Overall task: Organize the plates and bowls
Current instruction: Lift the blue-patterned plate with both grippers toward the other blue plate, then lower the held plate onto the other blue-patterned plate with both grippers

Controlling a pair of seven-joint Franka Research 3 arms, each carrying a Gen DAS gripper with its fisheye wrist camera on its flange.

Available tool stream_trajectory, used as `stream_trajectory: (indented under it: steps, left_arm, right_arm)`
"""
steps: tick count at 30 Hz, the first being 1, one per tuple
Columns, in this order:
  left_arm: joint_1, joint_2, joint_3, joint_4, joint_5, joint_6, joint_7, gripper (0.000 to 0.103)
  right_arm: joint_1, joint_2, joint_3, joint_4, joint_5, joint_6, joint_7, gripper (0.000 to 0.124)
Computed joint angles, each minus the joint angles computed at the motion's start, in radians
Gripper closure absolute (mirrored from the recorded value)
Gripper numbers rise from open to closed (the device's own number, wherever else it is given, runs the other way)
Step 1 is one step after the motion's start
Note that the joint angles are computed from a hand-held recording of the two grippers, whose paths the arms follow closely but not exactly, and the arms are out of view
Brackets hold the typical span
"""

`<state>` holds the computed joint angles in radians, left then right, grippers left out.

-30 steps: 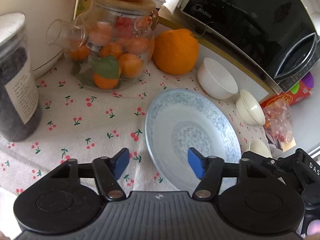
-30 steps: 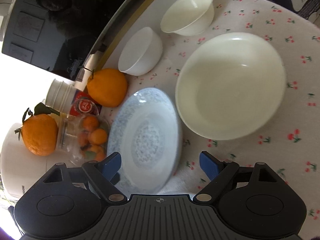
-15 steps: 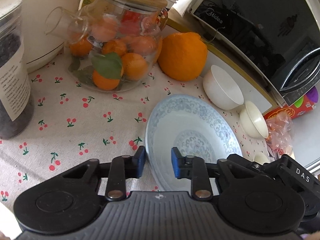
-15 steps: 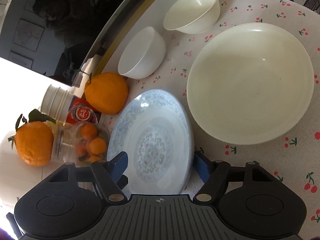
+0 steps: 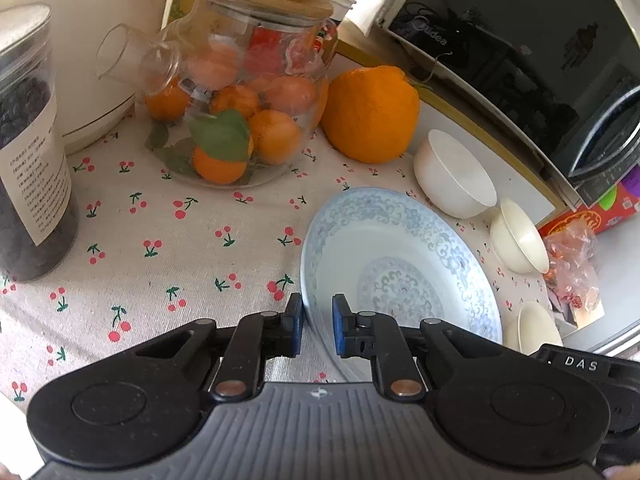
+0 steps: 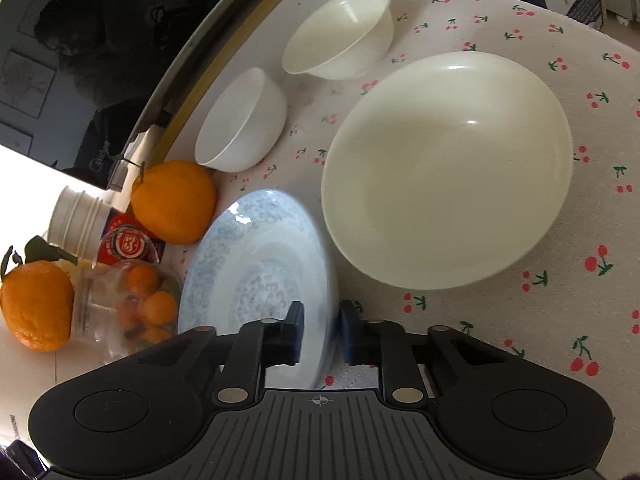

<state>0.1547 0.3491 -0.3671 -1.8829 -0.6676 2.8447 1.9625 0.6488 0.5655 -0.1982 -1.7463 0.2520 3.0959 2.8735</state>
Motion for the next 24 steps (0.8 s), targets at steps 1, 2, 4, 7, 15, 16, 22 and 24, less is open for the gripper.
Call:
stream_trajectory:
  steps: [1, 2, 4, 7, 15, 16, 22, 24]
  left_arm:
    - [0.002, -0.002, -0.004, -0.003, -0.001, 0.006, 0.013, 0.09]
    - [0.005, -0.004, -0.009, -0.006, -0.005, 0.011, 0.025, 0.09]
    - [0.015, -0.008, -0.021, -0.011, -0.022, 0.02, 0.055, 0.09]
    - [0.02, -0.015, -0.025, -0.014, -0.048, 0.018, 0.071, 0.089]
    - [0.003, -0.028, 0.004, -0.012, -0.073, -0.017, 0.086, 0.089]
    - [0.0, -0.029, 0.007, -0.011, -0.074, -0.019, 0.087, 0.089]
    - [-0.002, -0.05, 0.012, -0.024, -0.114, -0.024, 0.121, 0.089]
    - [-0.012, -0.061, 0.02, -0.034, -0.12, -0.015, 0.121, 0.089]
  right_arm:
    - [0.009, 0.0, -0.01, 0.001, -0.003, -0.004, 0.005, 0.107]
    - [0.016, -0.002, -0.02, 0.001, -0.007, -0.006, 0.01, 0.108]
    - [0.029, -0.008, -0.036, -0.004, -0.018, -0.001, 0.016, 0.108]
    - [0.034, -0.019, -0.043, -0.012, -0.028, 0.015, 0.008, 0.108]
    - [0.026, -0.043, -0.029, -0.032, -0.013, 0.024, -0.025, 0.107]
    - [0.023, -0.045, -0.025, -0.035, -0.01, 0.027, -0.027, 0.107]
    - [0.034, -0.06, -0.037, -0.046, -0.009, 0.041, -0.046, 0.107]
    - [0.041, -0.07, -0.042, -0.054, -0.008, 0.04, -0.051, 0.107]
